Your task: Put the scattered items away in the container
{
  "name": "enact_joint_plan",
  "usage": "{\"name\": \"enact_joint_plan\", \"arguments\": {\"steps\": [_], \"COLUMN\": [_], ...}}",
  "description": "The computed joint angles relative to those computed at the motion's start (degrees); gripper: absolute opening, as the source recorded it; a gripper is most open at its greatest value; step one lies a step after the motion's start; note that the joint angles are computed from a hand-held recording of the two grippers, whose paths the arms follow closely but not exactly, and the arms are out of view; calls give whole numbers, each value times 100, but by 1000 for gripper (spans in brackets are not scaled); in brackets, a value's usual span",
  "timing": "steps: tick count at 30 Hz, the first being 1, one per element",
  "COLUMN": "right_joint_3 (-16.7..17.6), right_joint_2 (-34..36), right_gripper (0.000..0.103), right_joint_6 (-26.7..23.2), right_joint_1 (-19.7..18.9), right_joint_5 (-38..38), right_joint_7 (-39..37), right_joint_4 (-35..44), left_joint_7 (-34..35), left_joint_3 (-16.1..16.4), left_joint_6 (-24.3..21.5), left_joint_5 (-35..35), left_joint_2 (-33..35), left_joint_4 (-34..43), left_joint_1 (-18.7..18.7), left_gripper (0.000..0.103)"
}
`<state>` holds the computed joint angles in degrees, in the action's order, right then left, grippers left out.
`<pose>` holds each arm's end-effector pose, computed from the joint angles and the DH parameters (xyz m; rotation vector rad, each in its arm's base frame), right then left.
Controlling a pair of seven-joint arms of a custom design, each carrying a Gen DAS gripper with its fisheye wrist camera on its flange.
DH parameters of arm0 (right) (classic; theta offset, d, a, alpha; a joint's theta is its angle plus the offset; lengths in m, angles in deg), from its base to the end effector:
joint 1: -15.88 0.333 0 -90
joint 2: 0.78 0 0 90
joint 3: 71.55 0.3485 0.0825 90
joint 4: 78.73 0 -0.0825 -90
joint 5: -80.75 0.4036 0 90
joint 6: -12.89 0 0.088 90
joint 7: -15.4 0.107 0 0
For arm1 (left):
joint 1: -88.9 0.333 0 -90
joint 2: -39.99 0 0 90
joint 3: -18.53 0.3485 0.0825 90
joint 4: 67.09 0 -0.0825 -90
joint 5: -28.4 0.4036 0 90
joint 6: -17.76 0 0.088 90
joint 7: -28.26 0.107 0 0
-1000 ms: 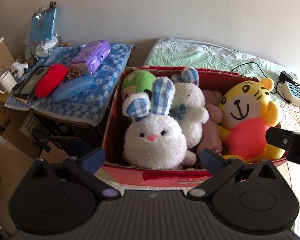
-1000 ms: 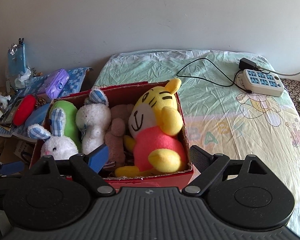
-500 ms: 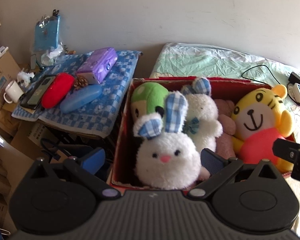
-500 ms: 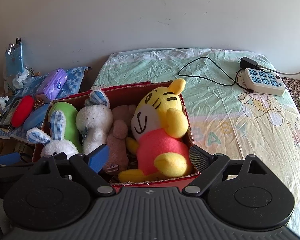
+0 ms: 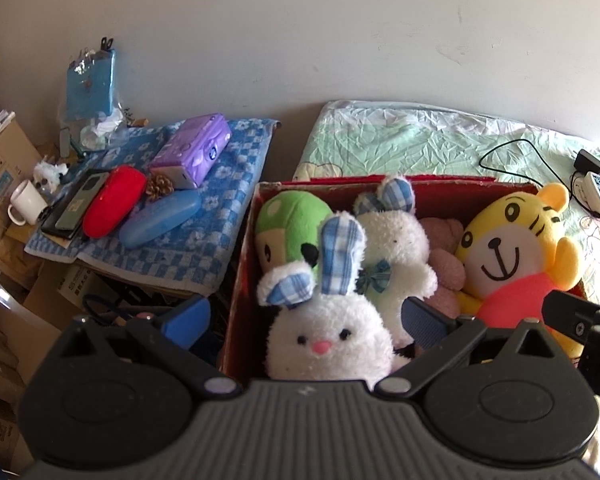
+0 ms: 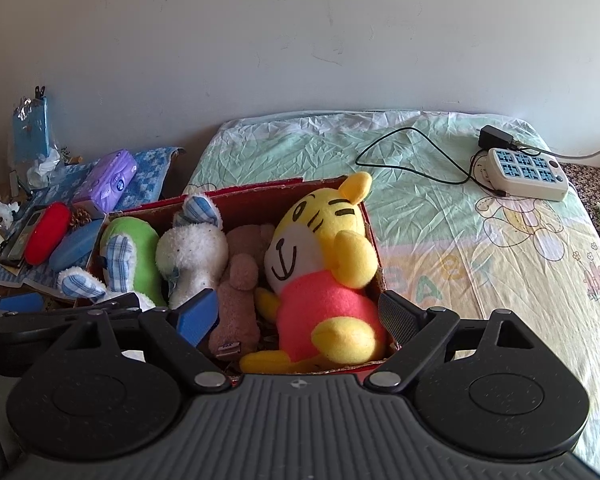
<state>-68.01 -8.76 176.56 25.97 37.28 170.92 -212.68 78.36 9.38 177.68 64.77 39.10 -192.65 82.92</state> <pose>0.5107 0.1633 0.4759 -1.5411 1.9632 -0.6565 0.5570 -0.1792 0.4769 -1.6962 1.8768 -0.5831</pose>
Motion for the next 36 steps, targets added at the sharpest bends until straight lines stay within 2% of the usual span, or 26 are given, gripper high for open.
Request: {"name": "enact_joint_plan", "arguments": {"steps": [14,17,21,24,29,32,36], "right_joint_3": [155,104,62,9,-28,-23,-81], "right_joint_2": [-105,-50,85,167,265,289,270], "right_gripper": [87,87,85,85,85,85,85], "right_joint_6": [9,117,238,352,526,520,519], "right_joint_1": [-54,7,74,91,17,-14,55], "right_joint_5": [-845,-716,-512,-348,-434,-549,-124], "right_joint_7": [869,740,480,264,300,354,-1], "right_joint_4": [-129,-141,-101,-47,27,50,-8], "left_joint_7": [136,-100,-80,-56,-615,-510,-285], "left_joint_3": [54,39,41,56,-3,9,7], "left_joint_6": [522,552,372,400,364,334,236], "left_joint_5": [-120,171,-4,-138,431,300,133], "left_joint_2": [-229,-264,-239,-234,-159,-76,-9], "left_joint_4": [-459,-557,-557,-571,-484,-401,-326], "left_joint_1": [91,144,118,112,148,111,63], "left_gripper": [101,101,101,101,101,101,101]}}
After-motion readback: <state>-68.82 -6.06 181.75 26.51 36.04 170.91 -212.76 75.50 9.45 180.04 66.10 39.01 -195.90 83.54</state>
